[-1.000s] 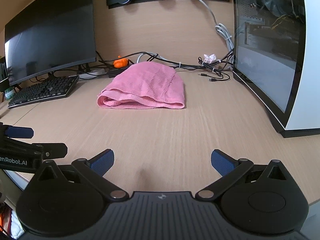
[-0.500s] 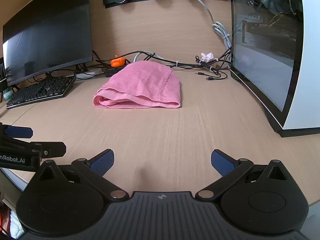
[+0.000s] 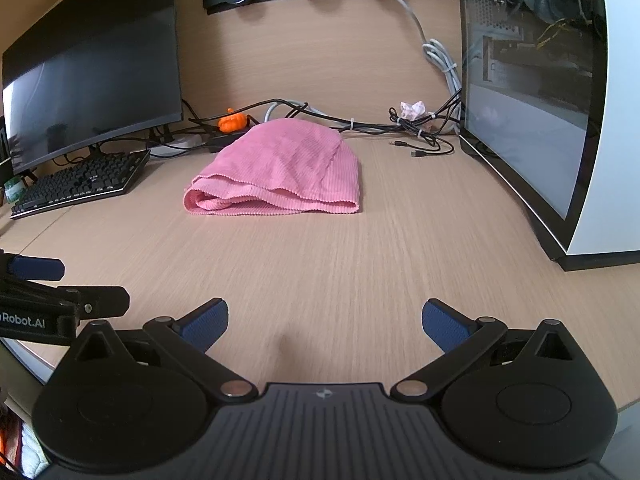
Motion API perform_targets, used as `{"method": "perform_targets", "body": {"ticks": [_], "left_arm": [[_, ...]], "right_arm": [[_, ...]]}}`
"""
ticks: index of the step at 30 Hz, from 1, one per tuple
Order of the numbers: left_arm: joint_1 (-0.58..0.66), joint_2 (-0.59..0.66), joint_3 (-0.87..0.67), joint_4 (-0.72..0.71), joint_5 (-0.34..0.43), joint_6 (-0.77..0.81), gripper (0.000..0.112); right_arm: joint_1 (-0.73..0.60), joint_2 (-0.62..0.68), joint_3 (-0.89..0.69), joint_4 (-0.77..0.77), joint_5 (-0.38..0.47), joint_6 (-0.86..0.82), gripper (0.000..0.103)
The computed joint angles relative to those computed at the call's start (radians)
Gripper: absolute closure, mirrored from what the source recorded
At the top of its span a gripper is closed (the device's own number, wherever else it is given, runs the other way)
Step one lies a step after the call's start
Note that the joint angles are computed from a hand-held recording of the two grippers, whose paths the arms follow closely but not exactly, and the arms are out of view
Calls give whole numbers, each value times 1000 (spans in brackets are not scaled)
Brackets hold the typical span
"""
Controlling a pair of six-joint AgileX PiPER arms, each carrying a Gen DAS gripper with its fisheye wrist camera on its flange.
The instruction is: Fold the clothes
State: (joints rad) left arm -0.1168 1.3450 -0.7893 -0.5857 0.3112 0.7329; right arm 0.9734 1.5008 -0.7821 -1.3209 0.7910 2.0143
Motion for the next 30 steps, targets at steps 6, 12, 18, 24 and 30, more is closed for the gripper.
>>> {"method": "perform_targets", "body": {"ticks": [6,12,18,24,30], "left_arm": [[-5,-1,1,20,-3,-24,9],[-9,-4,3,31,-4,-36,9],[-11,-7,4,42,-5,-49,9],[-9,-6,4,38,-4,-46,9],[-6,-4,3,25,-5,-31,9]], "right_arm": [[-8,-2,3,6,-12,-6,0],[-9,-2,4,10,-12,-5,0],[-7,-1,5,9,-8,2,0],[-9,2,4,6,-10,5,0],[-8,1,3,13,-12,0,0]]}}
